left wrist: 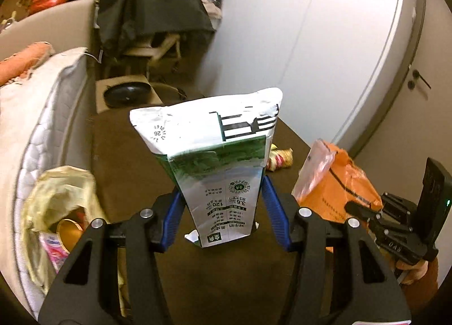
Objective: Collect trash
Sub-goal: 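Carry the milk carton and orange bag over the yellow trash bag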
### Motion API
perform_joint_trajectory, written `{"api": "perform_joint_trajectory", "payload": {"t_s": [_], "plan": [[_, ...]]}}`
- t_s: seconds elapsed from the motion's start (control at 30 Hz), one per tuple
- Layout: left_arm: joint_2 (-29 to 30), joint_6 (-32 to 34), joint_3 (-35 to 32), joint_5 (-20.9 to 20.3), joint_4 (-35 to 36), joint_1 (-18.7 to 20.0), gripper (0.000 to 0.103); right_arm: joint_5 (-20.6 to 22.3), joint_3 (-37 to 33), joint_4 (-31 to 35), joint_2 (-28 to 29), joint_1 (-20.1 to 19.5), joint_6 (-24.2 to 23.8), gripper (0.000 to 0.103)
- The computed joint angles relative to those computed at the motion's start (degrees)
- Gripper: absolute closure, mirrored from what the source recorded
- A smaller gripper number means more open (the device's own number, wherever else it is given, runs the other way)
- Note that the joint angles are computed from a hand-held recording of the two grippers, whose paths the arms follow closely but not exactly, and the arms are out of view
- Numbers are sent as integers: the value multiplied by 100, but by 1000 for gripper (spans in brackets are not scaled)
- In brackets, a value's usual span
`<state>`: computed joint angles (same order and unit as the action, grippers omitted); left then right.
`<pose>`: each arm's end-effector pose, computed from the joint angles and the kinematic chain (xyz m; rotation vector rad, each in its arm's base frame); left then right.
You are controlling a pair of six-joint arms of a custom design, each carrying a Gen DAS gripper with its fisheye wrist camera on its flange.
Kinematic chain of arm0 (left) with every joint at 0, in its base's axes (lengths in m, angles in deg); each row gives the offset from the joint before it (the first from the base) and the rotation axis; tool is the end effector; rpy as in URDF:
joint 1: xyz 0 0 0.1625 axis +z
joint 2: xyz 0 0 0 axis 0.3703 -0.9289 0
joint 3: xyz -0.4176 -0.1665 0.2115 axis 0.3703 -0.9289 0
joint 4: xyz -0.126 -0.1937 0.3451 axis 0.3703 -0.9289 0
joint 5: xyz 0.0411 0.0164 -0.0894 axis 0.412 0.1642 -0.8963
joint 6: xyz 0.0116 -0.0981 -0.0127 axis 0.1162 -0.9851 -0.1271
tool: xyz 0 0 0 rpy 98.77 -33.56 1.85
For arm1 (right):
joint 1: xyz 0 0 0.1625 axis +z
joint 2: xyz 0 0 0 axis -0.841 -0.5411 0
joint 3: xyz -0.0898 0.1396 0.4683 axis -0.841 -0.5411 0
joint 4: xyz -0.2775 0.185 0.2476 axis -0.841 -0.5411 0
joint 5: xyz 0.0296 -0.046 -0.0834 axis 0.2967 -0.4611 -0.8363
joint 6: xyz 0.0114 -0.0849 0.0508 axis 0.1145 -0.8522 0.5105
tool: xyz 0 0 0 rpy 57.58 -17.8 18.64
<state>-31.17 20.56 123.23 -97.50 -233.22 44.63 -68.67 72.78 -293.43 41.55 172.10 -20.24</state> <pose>-0.1621 -0.7424 0.3278 1.2405 2.6196 -0.6263 0.3263 -0.5613 0.0669 0.2222 -2.1862 1.2263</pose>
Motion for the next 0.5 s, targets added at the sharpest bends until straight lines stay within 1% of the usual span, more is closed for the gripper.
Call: {"api": "perform_joint_trajectory", "payload": {"t_s": [0.2,0.3,0.4,0.5], "plan": [[-214,9,-119,-153,-60,151,52,137,-648,337,180,161,-243,79],[-349,47,-92,-169,-112,220,52,264,-946,604,279,218,-281,79],[-384,48,-248,-174,-88,319,52,387,-1298,906,426,274,-285,79],[-432,68,-460,-87,-112,466,52,595,-1697,1297,572,314,-284,79]]}}
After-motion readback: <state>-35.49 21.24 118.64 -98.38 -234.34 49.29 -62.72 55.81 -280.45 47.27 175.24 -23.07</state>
